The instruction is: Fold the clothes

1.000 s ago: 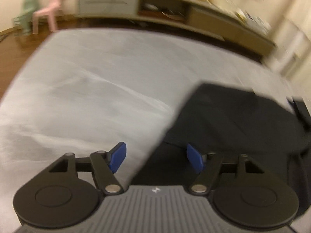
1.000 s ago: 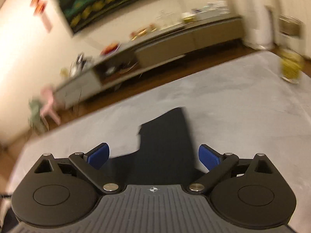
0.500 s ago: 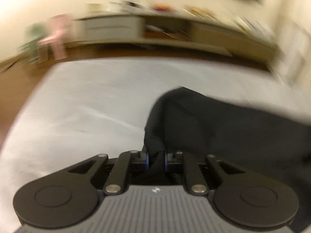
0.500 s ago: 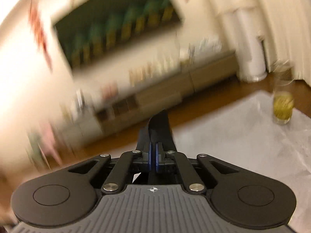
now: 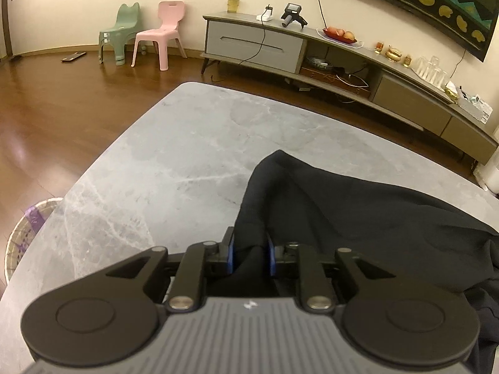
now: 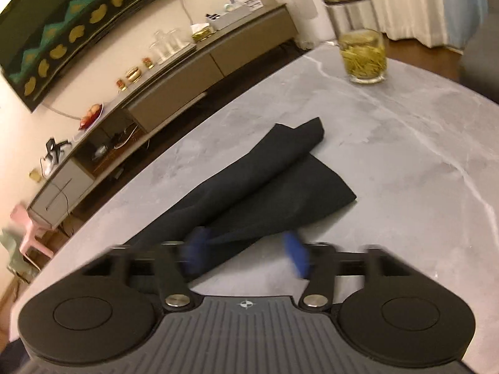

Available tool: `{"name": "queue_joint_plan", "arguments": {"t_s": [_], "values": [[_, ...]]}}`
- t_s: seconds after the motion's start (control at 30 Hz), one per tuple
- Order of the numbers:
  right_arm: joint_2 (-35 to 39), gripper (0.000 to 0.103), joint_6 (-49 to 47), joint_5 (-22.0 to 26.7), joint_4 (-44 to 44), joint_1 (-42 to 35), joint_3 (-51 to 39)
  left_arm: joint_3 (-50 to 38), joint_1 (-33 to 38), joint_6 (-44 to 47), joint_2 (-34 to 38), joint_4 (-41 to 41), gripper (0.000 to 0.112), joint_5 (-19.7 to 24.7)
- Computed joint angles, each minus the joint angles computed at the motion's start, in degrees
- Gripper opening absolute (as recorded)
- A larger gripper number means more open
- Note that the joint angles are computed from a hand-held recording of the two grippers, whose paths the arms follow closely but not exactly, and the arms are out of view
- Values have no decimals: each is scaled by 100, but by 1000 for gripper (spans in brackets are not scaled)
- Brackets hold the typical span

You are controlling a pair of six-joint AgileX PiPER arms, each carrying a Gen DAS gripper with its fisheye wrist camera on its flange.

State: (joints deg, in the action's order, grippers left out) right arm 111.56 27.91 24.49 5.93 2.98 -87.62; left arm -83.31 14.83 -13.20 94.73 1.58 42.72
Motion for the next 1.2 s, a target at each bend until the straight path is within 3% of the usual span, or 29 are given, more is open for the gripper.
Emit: {"name": "queue_joint_plan", "arguments": {"t_s": [0.07, 0.13, 0.2, 0.23, 0.3, 0.47, 0.53, 0.6, 0.63, 0.7, 0.77, 0.8, 0.87, 0.93, 1.0, 1.03, 1.07, 1.1, 1.13, 1.17, 1.2], "values": [[185, 72, -712, 395, 384, 6, -374, 55, 122, 86, -79, -198, 22, -11], [43, 79, -1855, 579, 1033, 137, -297, 65, 249, 174, -153, -426, 23, -38], [-192, 95, -2805, 576, 1223, 403, -12, 249, 409, 572, -393, -900, 37, -205], [-232, 95, -3046, 647, 977, 571, 18, 373, 473, 804, -542, -1126, 51, -259], [-211, 95, -2851, 512, 213, 863, 144, 512, 481, 1040, -725, -1165, 57, -225], [127, 94, -2166, 1023, -943, 1202, -84, 656, 493, 1117, -784, -969, 57, -43], [-33, 83, -1911, 941, -1305, 1302, 132, 726, 497, 1163, -853, -885, 57, 30], [-193, 2, -1404, 986, -1787, 1400, 229, 783, 519, 1231, -978, -867, 57, 111], [-315, 2, -1034, 876, -2124, 1497, 398, 825, 526, 1255, -1063, -877, 57, 135], [-882, 1, -320, 195, -2814, 1540, 1009, 890, 598, 1315, -1222, -944, 57, 162], [-2002, 0, 749, -871, -3150, 1349, 1920, 975, 728, 1422, -1414, -1118, 57, 212], [-2575, 0, 1322, -1134, -3433, 1261, 2192, 1019, 794, 1489, -1491, -1217, 57, 250], [-3093, 0, 2467, -974, -4519, 920, 2466, 1112, 876, 1590, -1600, -1349, 57, 346], [-2822, 0, 3382, 21, -5435, 776, 2337, 1220, 808, 1532, -1639, -1229, 57, 457], [-2379, 3, 3547, 477, -5434, 612, 2201, 1349, 626, 1426, -1642, -979, 57, 550], [-2251, 3, 3312, 361, -5090, 521, 2215, 1436, 529, 1381, -1672, -876, 57, 571], [-2118, 10, 2847, 55, -4517, 341, 2259, 1538, 435, 1330, -1719, -786, 58, 568], [-2100, 29, 2308, -244, -3945, 230, 2363, 1637, 339, 1275, -1764, -694, 58, 567], [-2118, 43, 1772, -355, -3372, 223, 2416, 1734, 240, 1216, -1807, -602, 61, 566], [-2136, 70, 1213, -367, -2799, 236, 2421, 1828, 185, 1142, -1856, -562, 64, 548], [-2155, 85, 664, -379, -2227, 242, 2432, 1919, 167, 1058, -1910, -564, 65, 516]]}}
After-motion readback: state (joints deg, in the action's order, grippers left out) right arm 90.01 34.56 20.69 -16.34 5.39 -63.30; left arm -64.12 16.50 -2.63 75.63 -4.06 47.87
